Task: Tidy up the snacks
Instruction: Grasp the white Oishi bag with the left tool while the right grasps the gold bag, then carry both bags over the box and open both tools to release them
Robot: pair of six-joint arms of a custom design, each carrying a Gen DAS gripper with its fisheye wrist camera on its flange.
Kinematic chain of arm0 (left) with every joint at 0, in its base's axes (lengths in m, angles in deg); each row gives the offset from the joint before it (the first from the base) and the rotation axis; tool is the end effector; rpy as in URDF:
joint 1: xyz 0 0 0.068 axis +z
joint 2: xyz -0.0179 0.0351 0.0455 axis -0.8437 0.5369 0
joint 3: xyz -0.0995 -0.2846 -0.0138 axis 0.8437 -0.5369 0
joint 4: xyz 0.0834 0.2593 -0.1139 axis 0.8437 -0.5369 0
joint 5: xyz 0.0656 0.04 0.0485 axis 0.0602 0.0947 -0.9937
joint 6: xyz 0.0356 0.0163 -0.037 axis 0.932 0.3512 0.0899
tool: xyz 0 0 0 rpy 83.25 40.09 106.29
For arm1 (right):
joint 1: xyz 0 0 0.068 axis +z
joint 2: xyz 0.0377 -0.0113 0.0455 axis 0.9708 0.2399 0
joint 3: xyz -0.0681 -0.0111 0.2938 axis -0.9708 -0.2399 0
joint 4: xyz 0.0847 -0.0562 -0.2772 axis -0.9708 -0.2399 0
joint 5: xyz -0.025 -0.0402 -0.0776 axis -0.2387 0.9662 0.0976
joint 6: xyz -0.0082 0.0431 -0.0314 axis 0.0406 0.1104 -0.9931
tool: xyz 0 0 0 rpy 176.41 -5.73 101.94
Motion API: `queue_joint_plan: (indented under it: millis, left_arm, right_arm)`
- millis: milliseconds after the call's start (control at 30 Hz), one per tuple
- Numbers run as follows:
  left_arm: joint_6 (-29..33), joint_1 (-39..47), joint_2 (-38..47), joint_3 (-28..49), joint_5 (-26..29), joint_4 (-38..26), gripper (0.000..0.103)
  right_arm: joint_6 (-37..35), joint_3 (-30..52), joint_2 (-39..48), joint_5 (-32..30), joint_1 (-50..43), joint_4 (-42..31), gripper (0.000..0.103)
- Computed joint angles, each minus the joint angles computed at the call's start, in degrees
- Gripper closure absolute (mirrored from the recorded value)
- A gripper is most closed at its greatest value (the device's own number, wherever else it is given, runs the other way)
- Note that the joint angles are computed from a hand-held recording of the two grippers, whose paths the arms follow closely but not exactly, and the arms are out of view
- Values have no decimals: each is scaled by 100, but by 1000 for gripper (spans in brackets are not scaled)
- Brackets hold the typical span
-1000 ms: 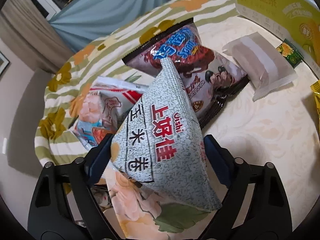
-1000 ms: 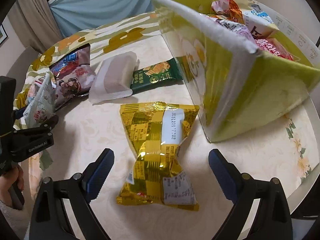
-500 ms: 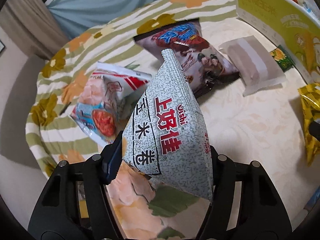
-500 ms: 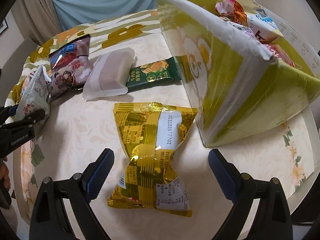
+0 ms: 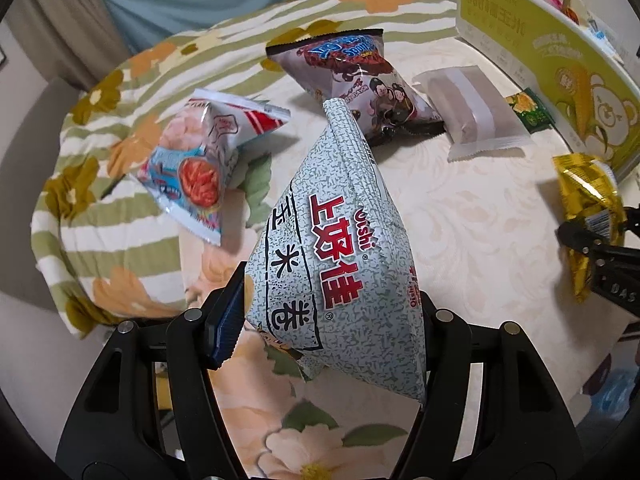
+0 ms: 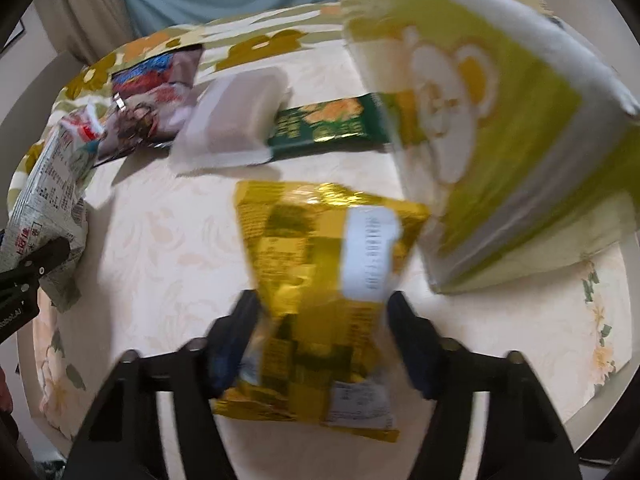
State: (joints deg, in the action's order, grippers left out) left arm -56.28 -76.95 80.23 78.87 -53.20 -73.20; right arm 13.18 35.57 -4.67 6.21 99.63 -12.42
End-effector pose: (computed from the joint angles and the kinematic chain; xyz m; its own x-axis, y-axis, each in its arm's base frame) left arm 0.2464 -0.0761 0.1800 -0.9003 0.1334 -0.4142 0.0570 0.9798 0.1917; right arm 0.2465 0.1056 0.1412 -0.9197 -0.1160 -0.3752 -0.1492 0.9869 0.0607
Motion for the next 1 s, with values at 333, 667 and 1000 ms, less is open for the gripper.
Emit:
queue_joint_plan:
  millis: [333,667,1000]
  left_arm:
    - [-96,259,-1010,55,389,-559,42]
    - [-130,-75,-1397,1110,689,-956,42]
    - [-684,-1243,-433,2656,193,-890,42]
  right_arm:
    - [8,112,-589,73,510,-387,55]
    - [30,737,-1688,53,638,-1476,55]
    - [-995,1596,-2383,-620,-877,-2314,55]
